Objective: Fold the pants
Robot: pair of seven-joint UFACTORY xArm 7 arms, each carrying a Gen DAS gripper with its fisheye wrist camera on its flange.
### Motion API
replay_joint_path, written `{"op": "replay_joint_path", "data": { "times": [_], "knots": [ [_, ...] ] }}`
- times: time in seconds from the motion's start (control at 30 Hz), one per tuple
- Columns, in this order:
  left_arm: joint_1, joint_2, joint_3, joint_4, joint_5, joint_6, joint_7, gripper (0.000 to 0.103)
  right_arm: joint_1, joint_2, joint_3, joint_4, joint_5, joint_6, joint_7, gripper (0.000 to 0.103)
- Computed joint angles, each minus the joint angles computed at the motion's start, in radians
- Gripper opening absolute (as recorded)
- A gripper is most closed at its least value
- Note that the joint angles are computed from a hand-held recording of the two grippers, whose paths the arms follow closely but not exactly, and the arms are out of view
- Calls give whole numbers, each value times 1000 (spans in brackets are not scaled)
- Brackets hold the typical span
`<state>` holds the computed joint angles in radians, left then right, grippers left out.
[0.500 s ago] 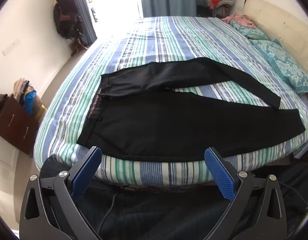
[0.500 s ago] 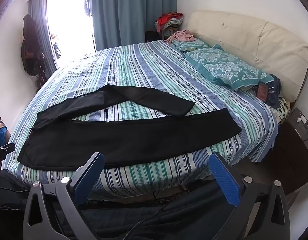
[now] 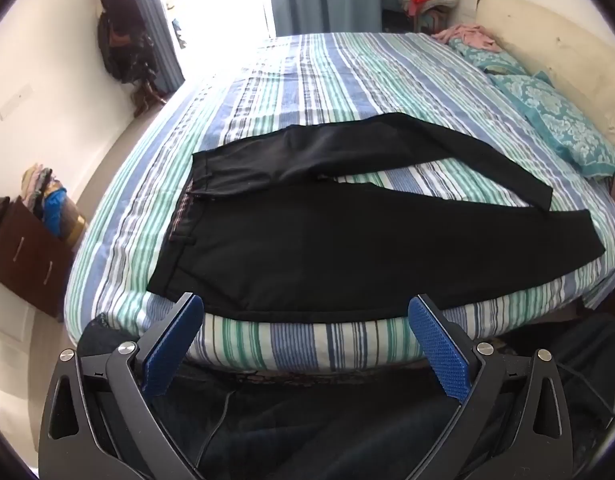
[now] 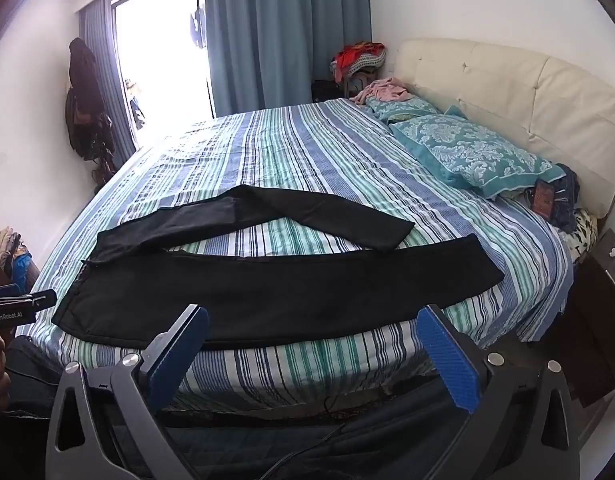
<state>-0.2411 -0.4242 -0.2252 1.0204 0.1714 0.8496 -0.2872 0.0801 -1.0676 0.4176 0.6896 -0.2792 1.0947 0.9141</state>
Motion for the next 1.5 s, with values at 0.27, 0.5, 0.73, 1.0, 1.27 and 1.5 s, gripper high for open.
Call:
{"op": "replay_joint_path", "data": {
  "times": [0.27,0.5,0.73,1.0,1.27,1.5],
  "knots": [
    [-18,48,12,24,-33,-9,34,102,-15,58,-12,-11,-40,-63,-41,103],
    [-1,94,31,36,-48,5,6,102,-124,243,-286,-154,-184,-383,-345,81],
    [6,178,31,94,-27,71,-50,102,-125,683,-547,-20,-60,-523,-859,58],
    [-30,305,30,198,30,141,-61,102,-192,841,-590,61,134,-655,-1097,12],
    [-87,455,40,339,36,184,-57,102,-313,1139,-557,593,160,-665,-992,12],
    [-134,586,62,487,50,206,-90,102,-352,1620,-593,1234,88,-468,-996,11]
  ]
}}
